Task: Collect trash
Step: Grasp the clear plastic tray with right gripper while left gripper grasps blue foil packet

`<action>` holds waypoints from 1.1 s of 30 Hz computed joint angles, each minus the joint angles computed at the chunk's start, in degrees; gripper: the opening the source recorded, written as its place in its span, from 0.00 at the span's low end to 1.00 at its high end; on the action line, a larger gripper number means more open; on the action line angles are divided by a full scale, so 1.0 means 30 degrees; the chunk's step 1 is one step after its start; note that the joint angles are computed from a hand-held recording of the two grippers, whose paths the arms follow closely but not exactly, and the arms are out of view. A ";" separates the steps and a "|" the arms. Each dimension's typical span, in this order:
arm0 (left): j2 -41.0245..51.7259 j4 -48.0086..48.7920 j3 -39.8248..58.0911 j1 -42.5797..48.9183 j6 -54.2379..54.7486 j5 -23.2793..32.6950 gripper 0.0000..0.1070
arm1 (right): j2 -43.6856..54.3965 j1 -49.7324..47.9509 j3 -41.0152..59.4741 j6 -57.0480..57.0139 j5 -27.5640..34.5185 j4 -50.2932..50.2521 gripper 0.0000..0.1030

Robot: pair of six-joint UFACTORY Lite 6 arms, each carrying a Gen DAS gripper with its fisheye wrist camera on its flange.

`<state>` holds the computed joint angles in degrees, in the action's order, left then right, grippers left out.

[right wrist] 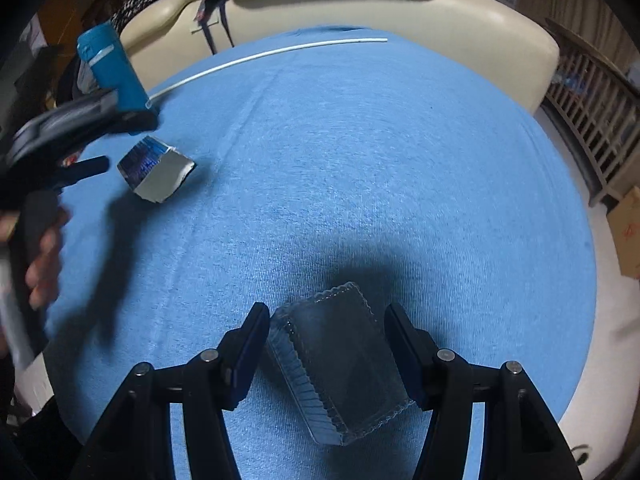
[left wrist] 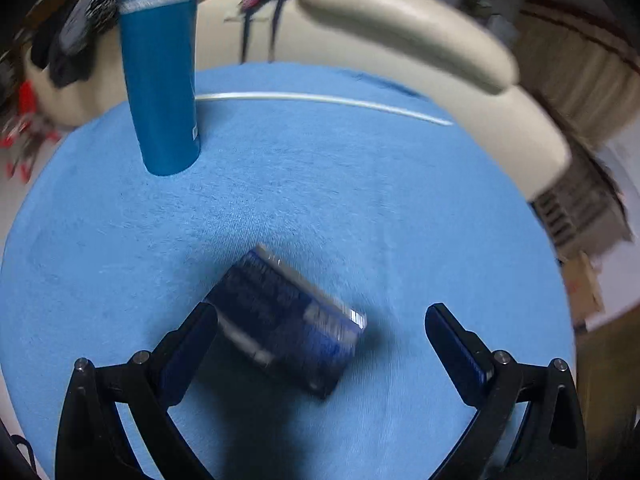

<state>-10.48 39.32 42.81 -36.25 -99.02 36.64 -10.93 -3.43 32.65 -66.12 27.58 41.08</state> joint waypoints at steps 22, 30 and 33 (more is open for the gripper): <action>-0.8826 -0.0501 -0.6504 -0.0981 0.2116 0.1281 0.85 | -0.2610 -0.0795 -0.2067 -0.0358 0.0928 0.1024 0.61; -0.5167 0.0695 -0.5456 -0.3512 0.1272 -0.0433 0.85 | -0.2229 -0.0302 -0.1819 0.0241 0.0516 0.0800 0.61; -0.5028 0.0055 -0.5843 -0.1409 -0.1156 -0.3025 0.85 | -0.2080 -0.0538 -0.1720 -0.0083 0.0703 0.1000 0.60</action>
<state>-25.56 39.49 25.28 -40.47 -102.49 27.56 -17.17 -5.04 27.49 -66.37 29.69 44.08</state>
